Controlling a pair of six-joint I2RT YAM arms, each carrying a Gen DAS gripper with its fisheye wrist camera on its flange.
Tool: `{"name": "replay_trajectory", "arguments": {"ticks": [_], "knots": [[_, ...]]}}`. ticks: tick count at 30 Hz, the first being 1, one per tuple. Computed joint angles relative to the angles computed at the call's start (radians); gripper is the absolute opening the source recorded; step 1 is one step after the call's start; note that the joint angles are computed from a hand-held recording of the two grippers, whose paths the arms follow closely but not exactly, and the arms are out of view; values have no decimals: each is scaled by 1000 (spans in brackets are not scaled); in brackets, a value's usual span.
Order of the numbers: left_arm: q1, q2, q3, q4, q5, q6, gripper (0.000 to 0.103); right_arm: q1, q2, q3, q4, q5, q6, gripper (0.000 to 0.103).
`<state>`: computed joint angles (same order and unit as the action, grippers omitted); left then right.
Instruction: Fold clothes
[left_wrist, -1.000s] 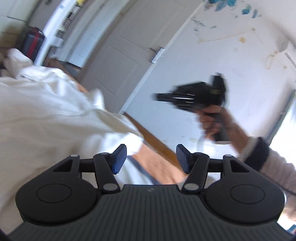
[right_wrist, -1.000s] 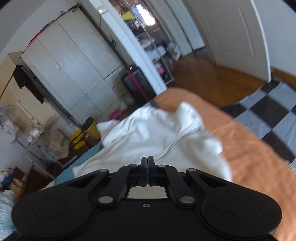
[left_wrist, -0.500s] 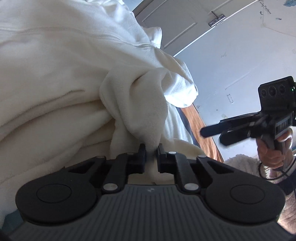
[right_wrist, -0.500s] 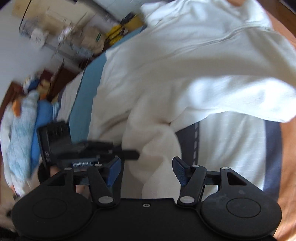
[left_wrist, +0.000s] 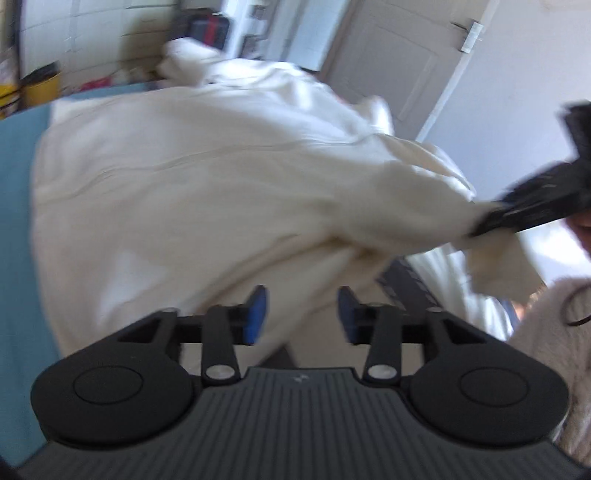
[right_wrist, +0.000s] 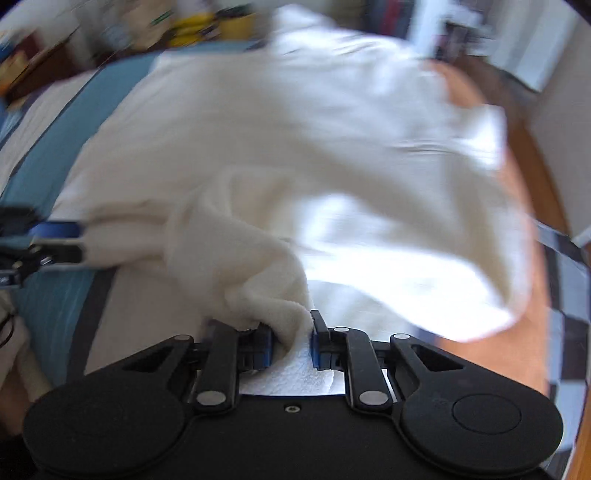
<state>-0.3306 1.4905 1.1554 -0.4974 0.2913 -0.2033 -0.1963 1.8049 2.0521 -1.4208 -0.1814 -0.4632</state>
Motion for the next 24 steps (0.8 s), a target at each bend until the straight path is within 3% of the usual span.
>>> {"name": "replay_trajectory", "arguments": {"ticks": [4,8,11,13,20,24], "knots": [[81,52,55,-79,-2,-41,47,-196,10,168,-66,61,-22,20],[87,93,101,-155,-48,-54,47,-408,6,217,-25,108,-43,20],[108,97,87,-170,-45,-53,47,-542,72,292,-80,69,-37,20],[109,111,90,-185,-66,-65,47,-604,69,203,-88,66,-74,20],[132,101,95,-212,-54,-86,48,-685,-102,-426,100,62,-142,21],[142,52,46,-220,-68,-96,48,-773,-133,-451,70,-65,-131,21]]}}
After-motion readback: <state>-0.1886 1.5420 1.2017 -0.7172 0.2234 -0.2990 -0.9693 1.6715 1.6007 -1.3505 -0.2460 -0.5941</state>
